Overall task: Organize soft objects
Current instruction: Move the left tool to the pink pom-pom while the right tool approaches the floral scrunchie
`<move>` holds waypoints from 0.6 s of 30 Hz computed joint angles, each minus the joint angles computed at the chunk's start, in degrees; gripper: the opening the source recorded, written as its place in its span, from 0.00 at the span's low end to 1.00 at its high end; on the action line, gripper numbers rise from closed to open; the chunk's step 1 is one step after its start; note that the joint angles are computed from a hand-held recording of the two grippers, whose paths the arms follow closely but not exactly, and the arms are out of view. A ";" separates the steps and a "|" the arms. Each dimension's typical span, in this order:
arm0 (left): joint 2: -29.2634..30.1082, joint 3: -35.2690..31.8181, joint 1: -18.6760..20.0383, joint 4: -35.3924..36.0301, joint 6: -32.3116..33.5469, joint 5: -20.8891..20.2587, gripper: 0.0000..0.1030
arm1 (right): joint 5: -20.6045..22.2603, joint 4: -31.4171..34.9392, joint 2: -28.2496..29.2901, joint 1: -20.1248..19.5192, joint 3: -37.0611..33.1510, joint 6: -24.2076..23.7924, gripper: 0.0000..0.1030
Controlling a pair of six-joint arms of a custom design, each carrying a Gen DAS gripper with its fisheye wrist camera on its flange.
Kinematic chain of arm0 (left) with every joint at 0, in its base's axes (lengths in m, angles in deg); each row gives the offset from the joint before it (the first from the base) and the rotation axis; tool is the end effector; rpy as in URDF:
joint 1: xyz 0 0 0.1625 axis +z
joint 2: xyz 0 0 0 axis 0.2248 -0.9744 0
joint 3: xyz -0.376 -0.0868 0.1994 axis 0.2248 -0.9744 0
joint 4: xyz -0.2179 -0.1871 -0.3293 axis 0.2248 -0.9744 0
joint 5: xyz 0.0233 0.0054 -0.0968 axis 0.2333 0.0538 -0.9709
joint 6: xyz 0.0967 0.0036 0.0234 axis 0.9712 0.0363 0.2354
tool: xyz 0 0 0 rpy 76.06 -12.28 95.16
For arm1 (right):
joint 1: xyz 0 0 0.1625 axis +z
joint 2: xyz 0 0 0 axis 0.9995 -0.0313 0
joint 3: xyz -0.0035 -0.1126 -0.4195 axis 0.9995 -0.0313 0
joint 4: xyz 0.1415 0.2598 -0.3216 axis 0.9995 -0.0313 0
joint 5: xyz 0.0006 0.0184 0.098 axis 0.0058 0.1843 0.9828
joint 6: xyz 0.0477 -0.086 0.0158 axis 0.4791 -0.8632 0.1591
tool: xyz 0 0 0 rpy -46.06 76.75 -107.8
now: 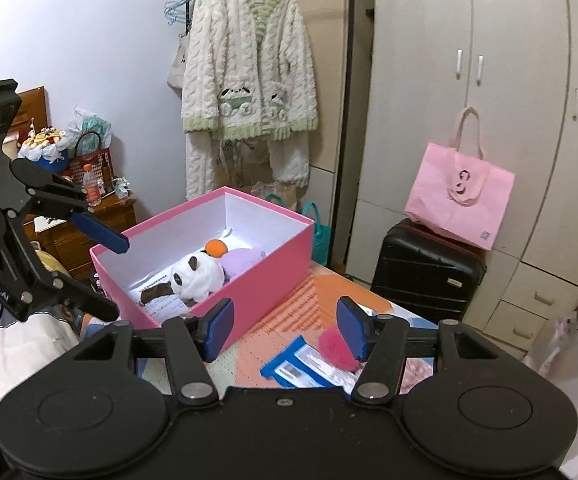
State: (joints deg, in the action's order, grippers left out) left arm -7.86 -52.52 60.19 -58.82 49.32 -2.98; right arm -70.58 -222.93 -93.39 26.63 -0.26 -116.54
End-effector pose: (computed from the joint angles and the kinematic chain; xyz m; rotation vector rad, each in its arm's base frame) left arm -0.1171 -0.8937 0.4024 1.7736 2.3041 -0.2953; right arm 0.4272 -0.7585 0.0993 0.6265 -2.1141 1.1369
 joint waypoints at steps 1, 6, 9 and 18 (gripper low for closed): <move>-1.14 2.43 -0.24 -0.92 0.53 0.06 0.76 | 0.01 -1.58 -0.79 -0.06 1.91 0.02 0.61; -4.45 10.42 -1.12 -3.23 2.34 0.06 0.76 | 0.14 -8.16 -3.02 -0.30 8.47 -0.46 0.61; -4.97 13.11 -1.47 -4.49 2.61 0.03 0.76 | -0.57 -11.62 -3.28 -0.58 10.70 -2.24 0.65; -1.69 14.95 -0.78 -11.71 -2.94 -3.51 0.76 | -5.61 -19.03 -0.92 -2.24 10.13 -7.98 0.68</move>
